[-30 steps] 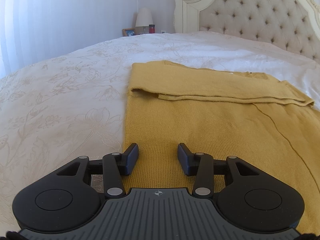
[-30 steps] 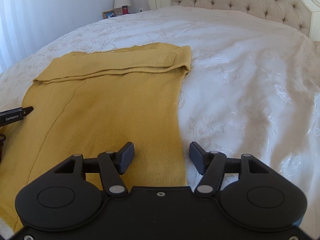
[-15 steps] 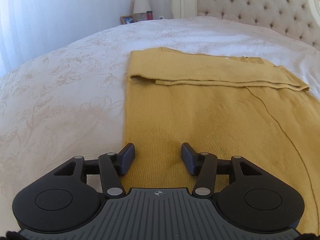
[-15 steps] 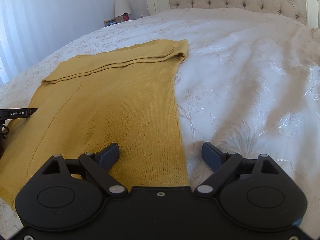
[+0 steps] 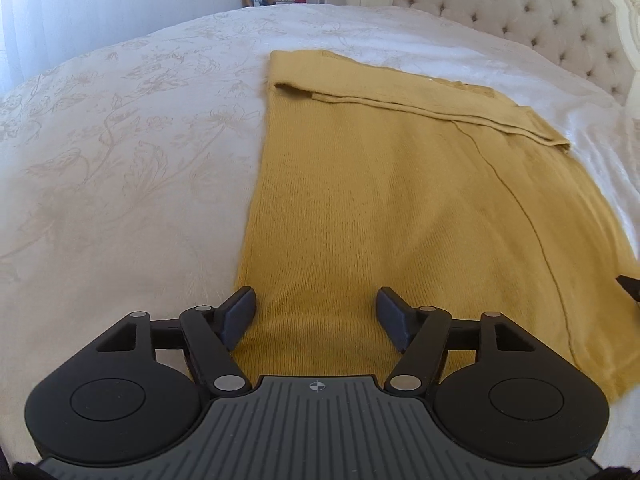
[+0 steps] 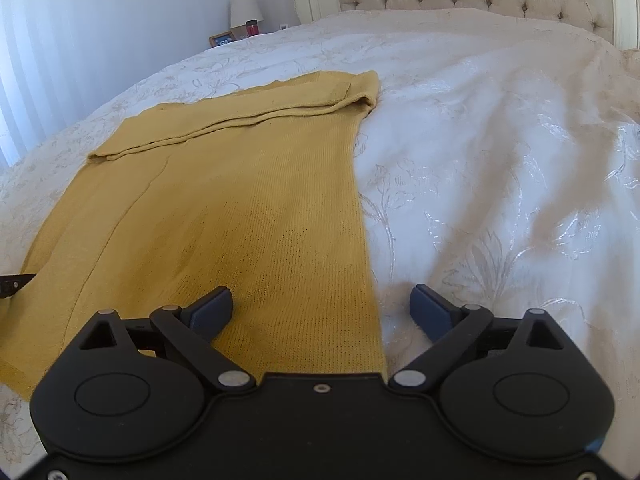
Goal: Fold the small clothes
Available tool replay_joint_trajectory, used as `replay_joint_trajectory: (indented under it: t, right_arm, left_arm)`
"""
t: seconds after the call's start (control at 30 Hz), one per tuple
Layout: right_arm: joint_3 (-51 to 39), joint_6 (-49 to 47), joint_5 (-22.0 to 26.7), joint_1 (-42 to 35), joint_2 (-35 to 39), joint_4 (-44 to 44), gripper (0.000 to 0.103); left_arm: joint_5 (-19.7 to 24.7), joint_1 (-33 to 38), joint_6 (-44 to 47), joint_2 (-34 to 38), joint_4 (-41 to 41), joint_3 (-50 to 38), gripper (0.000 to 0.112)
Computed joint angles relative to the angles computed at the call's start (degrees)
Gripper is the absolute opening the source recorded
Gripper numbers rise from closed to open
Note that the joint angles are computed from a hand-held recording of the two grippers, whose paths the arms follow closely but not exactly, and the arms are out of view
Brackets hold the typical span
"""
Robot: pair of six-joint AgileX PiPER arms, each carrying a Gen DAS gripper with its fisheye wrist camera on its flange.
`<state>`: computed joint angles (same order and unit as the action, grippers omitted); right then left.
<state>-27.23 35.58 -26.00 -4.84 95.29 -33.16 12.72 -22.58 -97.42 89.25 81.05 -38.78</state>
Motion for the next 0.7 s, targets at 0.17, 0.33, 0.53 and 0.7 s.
replay_joint_trajectory:
  t: [0.17,0.33,0.53,0.7]
  right_arm:
    - [-0.2,9.2,2.9,-0.9,-2.0,-9.7,0.097]
    - [0.2,26.0,4.0,-3.2,-5.0,-28.2,0.098]
    - [2.6,34.2,3.5,-4.4,-8.4,-39.8,0.100]
    - [2.2,41.0,3.8,-4.3,-9.3,-46.7,0.102]
  left_arm:
    - [2.1,-2.9,3.5,-2.6,-4.1,2.6,0.068]
    - [1.2,-3.1,1.3,-5.1,-5.4,5.0,0.071]
    - [2.2,-3.4,13.1,-5.6,-18.3,4.0,0.074]
    - [4.8,-3.9,24.8,-5.7,-30.0,2.3,0.075]
